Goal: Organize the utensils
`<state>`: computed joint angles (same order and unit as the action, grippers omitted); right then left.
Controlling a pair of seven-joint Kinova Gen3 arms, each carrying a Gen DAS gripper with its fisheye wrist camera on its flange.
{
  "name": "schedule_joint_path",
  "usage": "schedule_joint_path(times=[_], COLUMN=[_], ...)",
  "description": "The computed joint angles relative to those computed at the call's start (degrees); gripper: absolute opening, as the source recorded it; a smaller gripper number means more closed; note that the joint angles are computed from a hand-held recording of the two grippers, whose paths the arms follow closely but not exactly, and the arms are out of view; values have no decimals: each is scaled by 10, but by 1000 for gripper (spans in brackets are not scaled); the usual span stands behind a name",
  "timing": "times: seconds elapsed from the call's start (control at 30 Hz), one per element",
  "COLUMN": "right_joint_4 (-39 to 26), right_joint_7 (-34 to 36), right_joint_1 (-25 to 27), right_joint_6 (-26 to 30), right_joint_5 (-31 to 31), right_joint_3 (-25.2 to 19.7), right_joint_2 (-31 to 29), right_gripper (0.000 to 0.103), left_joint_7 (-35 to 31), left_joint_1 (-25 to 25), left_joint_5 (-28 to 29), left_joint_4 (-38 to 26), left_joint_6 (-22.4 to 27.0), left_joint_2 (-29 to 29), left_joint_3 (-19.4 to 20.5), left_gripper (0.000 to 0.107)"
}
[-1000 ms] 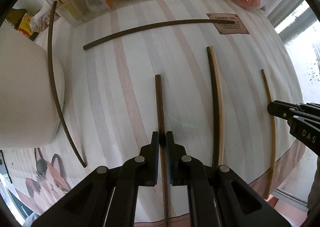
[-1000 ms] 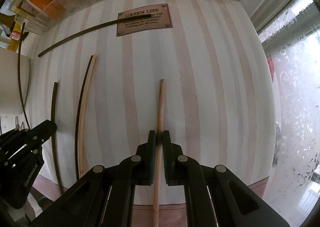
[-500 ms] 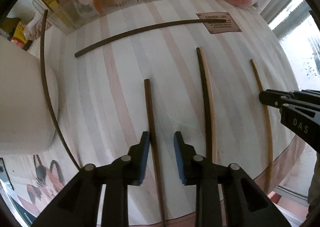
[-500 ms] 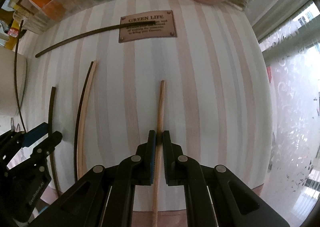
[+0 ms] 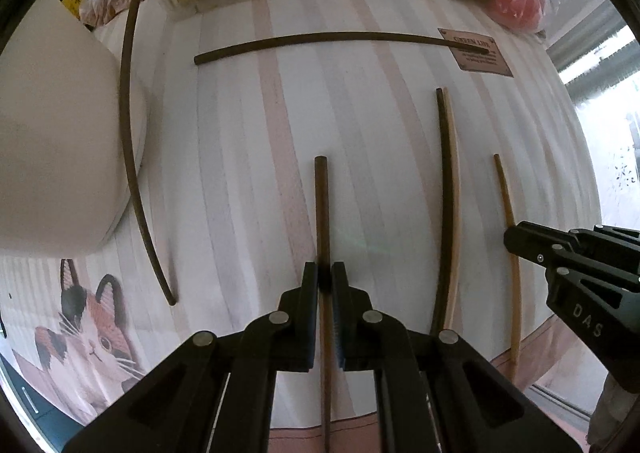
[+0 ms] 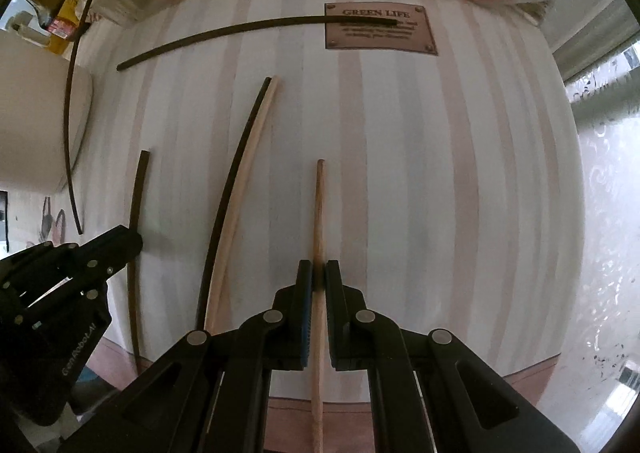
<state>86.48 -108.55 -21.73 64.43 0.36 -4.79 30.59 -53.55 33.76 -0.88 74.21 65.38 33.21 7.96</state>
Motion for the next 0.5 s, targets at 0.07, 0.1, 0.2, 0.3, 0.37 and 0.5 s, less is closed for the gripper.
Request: schedule_joint_path(times=[0.07, 0.1, 0.2, 0.3, 0.37, 0.5], right_joint_4=[-6, -12, -34, -36, -30, -17], right_joint_7=[-6, -11, -28, -41, -47, -60], right_joint_1=[-10, -15, -35, -37, -31, 1], right_joint_6=[2, 5, 14, 6, 3, -4], right_joint_5=[9, 13, 24, 30, 21, -20], right_joint_3=[2, 3, 11, 7, 5, 1], right_joint_2=[5, 8, 15, 13, 7, -1], right_gripper=[7, 7, 7, 7, 6, 6], left_joint_7=[-2, -6, -18, -18, -8, 16], left_joint_1=[-6, -12, -23, -29, -37, -78], left_joint_5=[5, 9, 14, 16, 29, 84], left_joint_4=[-2, -1, 5, -1, 2, 28], left_joint_6=[-5, -11, -22, -20, -23, -45], left_joint_2=[4, 4, 2, 5, 4, -5], left_joint_3=[0, 1, 1, -3, -4, 2], left_gripper=[5, 6, 8, 5, 4, 4])
